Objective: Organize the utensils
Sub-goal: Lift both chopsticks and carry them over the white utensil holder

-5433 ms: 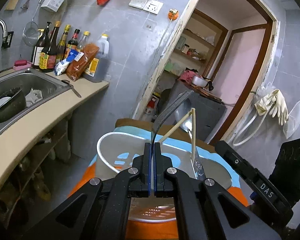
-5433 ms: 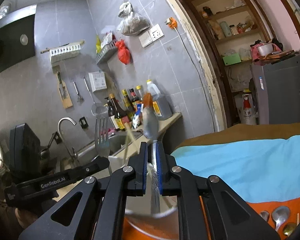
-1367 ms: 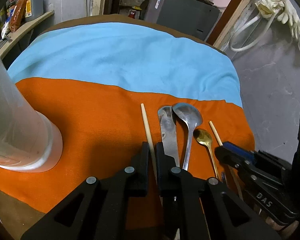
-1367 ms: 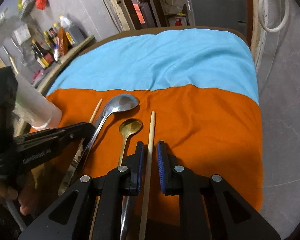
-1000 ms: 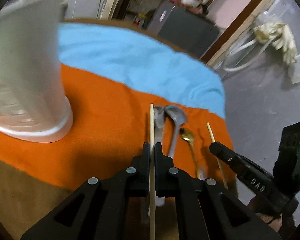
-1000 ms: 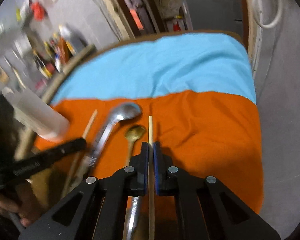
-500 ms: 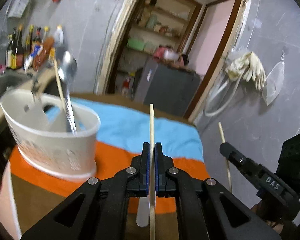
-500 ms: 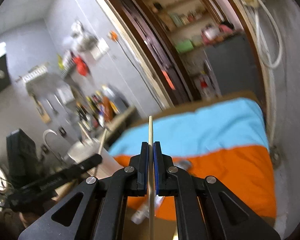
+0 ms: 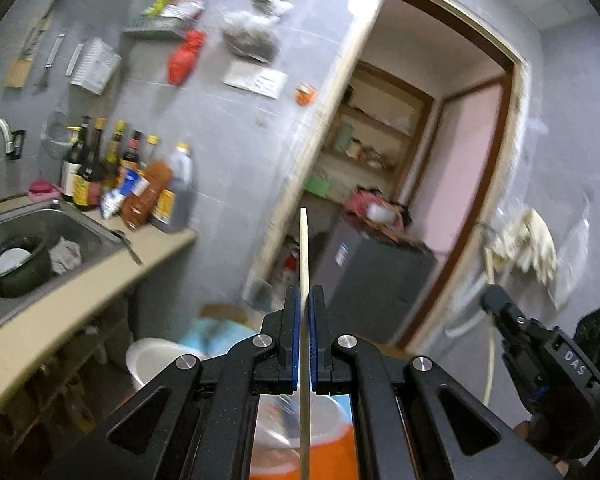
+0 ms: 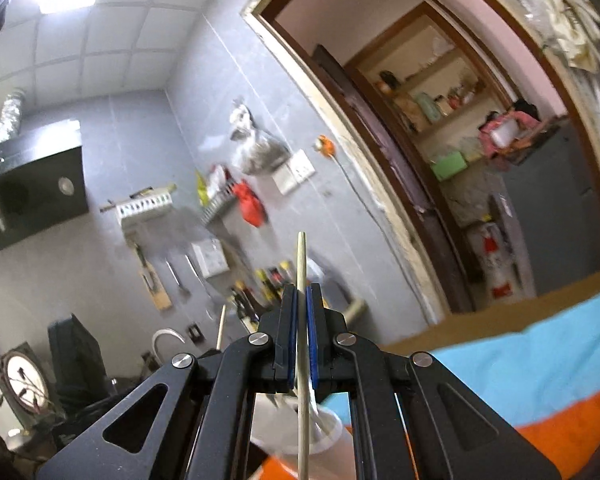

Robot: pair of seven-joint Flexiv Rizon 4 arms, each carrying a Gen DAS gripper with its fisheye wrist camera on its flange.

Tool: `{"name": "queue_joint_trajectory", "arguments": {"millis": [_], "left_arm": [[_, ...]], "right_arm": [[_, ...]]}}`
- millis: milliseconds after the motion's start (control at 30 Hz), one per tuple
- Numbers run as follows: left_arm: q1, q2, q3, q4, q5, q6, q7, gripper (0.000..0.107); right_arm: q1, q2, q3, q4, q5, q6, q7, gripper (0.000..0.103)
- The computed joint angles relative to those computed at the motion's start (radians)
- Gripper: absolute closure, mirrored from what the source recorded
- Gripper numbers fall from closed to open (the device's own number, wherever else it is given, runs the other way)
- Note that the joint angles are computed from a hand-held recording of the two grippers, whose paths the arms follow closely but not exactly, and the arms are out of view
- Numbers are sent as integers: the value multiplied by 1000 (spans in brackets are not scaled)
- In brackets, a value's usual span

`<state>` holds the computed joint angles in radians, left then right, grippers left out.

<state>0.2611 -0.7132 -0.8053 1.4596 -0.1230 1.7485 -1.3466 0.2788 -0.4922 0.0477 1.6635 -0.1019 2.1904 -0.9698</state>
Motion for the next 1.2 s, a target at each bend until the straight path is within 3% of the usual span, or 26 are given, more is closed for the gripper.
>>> {"name": "queue_joint_trajectory", "arguments": {"millis": [167,467,667,867,1200], "left_arm": [[23,-82,-17,-99,-30,-8,-16,105],[-5,-238,-75,-305,-34,-24,69,105],[-33,-282,-67,-344,-12,4,78,105],[-37,-276,-23,-294,52,91,18,105],[-26,-229,52,-221,177,94,-57,105]], "right_arm": [[52,-95,-38,-153,37,-18,-13,100],[199,-216,-193,-338,262,-58,-188,100],[199,-250,-185,-347,294,-70,-233,100],[197,-255,-174,-315,292,-62,-249,100],[217,-220,-178,-247,288,-95,-277,99]]}}
